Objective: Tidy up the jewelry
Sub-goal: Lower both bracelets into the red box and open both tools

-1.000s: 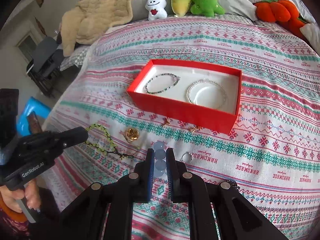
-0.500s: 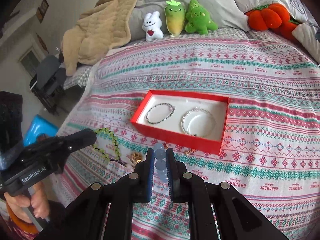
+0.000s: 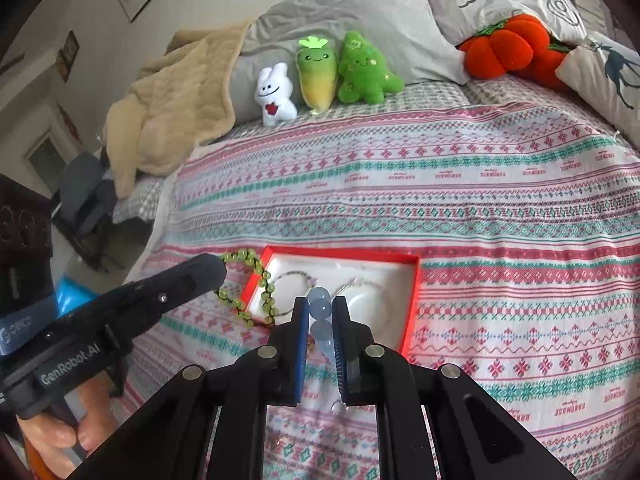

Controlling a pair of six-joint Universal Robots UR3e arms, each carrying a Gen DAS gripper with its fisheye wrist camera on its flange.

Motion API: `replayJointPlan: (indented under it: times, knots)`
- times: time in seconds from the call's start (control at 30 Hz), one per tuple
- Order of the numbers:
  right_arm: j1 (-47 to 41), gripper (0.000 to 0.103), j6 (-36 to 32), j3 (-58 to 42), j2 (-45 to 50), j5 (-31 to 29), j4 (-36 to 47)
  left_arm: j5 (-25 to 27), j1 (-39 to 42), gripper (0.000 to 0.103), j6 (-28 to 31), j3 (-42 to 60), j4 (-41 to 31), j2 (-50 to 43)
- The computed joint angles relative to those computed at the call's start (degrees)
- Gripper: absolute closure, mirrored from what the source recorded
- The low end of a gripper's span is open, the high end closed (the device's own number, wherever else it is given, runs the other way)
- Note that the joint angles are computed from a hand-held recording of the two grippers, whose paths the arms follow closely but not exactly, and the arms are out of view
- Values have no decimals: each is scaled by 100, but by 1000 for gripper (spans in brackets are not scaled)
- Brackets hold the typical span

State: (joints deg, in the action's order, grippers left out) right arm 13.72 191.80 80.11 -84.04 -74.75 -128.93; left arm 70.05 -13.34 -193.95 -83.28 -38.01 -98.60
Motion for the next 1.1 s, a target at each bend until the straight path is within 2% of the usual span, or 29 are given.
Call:
replayJointPlan:
  times: [0.07, 0.17, 0.37, 0.5, 0.67, 0.8, 1.1]
  knots:
    - [-67, 91, 24, 4, 33, -14, -77, -361, 103, 97, -108, 62, 279, -211]
    - [-137, 91, 56, 6, 83, -86, -185, -479, 135, 97, -210, 143, 534, -518]
    - [-178, 91, 73, -105, 262, -161, -302, 334, 62, 97, -80, 372, 167, -944]
    - [-61, 91, 58, -384, 541, -213, -244, 1000, 8, 97, 105, 542, -366, -1088]
    - [122, 91, 76, -839, 987, -23, -160, 1458, 8, 97, 133, 599, -788, -1160]
    - [179, 91, 128, -1070, 1276, 269, -158, 1600, 7, 97, 174, 598, -913, -1177]
    - [169, 91, 92, -1160, 1609, -447, 49, 1776, -86, 97, 253, 794, -1006, -1354]
